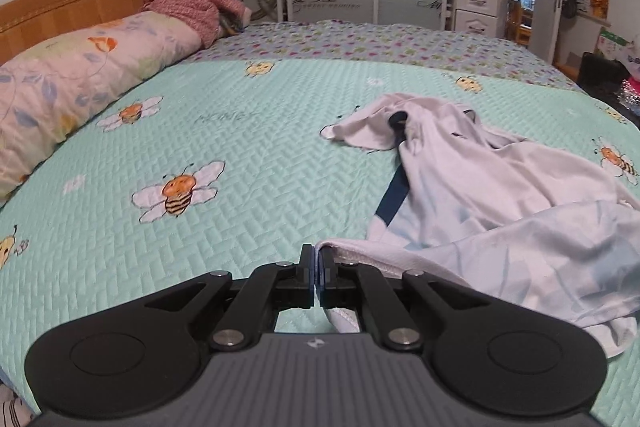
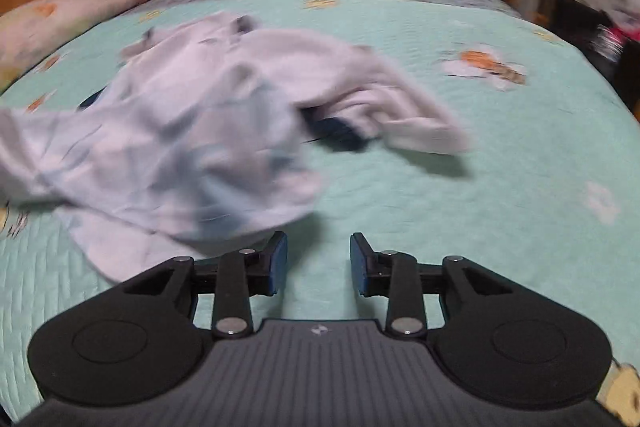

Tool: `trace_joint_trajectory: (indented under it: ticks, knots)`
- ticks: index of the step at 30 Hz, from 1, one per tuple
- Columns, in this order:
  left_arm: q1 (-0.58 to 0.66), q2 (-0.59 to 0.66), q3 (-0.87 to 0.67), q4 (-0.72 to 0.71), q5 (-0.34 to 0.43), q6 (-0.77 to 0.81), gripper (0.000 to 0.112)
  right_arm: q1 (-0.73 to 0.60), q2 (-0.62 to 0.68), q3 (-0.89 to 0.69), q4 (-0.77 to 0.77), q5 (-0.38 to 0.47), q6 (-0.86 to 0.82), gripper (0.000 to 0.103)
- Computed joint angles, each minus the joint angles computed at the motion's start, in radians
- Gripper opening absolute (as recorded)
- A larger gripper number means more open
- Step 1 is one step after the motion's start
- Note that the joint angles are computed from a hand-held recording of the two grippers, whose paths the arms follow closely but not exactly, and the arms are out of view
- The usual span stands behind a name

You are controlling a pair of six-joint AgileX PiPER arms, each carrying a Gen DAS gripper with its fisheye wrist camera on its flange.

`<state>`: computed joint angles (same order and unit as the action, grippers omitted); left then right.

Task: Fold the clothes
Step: 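Lift and spread the shirt with both grippers, then lower it onto the bed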

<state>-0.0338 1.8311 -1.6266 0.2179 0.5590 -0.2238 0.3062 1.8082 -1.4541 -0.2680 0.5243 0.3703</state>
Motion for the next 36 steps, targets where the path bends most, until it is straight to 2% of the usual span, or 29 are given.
trace_joint_trajectory:
  ticks: [2,4,6,8,10,12,13,14,18,20,23,25,27,31,36]
  knots:
    - [-0.004,0.008,-0.01,0.01,0.019,-0.019,0.001,0.042,0.048,-0.028,-0.17,0.005,0.104,0.036]
    - [0.001,0.012,-0.015,0.001,0.03,-0.005,0.001,0.051,0.054,-0.006,-0.249,-0.052,0.152,0.036]
    - [0.004,0.016,-0.018,-0.003,0.036,0.007,0.001,0.044,0.061,-0.009,-0.229,-0.103,0.122,0.039]
    - [0.003,0.021,-0.024,-0.002,0.039,0.012,0.001,0.04,0.074,-0.035,-0.186,-0.13,0.076,0.051]
    - [0.0,0.028,-0.029,-0.002,0.041,0.01,0.001,0.034,0.092,-0.079,-0.098,-0.126,-0.007,0.052]
    - [-0.004,0.035,-0.038,-0.005,0.051,0.007,0.001,0.023,0.119,-0.149,0.069,-0.083,-0.153,0.047]
    - [-0.006,0.036,-0.039,-0.004,0.055,0.007,0.001,0.022,0.135,-0.191,0.123,-0.047,-0.194,0.022]
    - [-0.01,0.036,-0.038,0.006,0.058,0.0,0.001,0.027,0.15,-0.233,0.137,-0.002,-0.204,0.003]
    - [-0.036,0.036,-0.041,0.133,0.076,-0.108,0.001,0.091,0.174,-0.328,-0.045,0.141,-0.065,0.002]
    - [-0.047,0.024,-0.032,0.222,0.085,-0.19,0.001,0.116,0.096,-0.263,-0.218,0.176,0.078,0.002]
    - [-0.028,-0.019,-0.037,0.18,0.093,-0.188,0.001,0.153,-0.042,-0.159,-0.457,0.268,0.262,0.002]
    - [-0.021,-0.074,-0.007,0.128,0.062,-0.15,0.001,0.162,-0.135,-0.114,-0.523,0.334,0.295,0.002]
    - [-0.028,-0.125,0.031,0.089,0.026,-0.1,0.001,0.157,-0.211,-0.094,-0.508,0.385,0.255,0.002]
    - [-0.071,-0.14,0.06,0.131,0.057,-0.115,0.001,0.109,-0.261,-0.031,-0.362,0.402,0.148,0.002]
    - [-0.063,-0.101,0.111,0.146,0.14,-0.107,0.001,0.035,-0.215,0.1,-0.071,0.308,0.067,0.003]
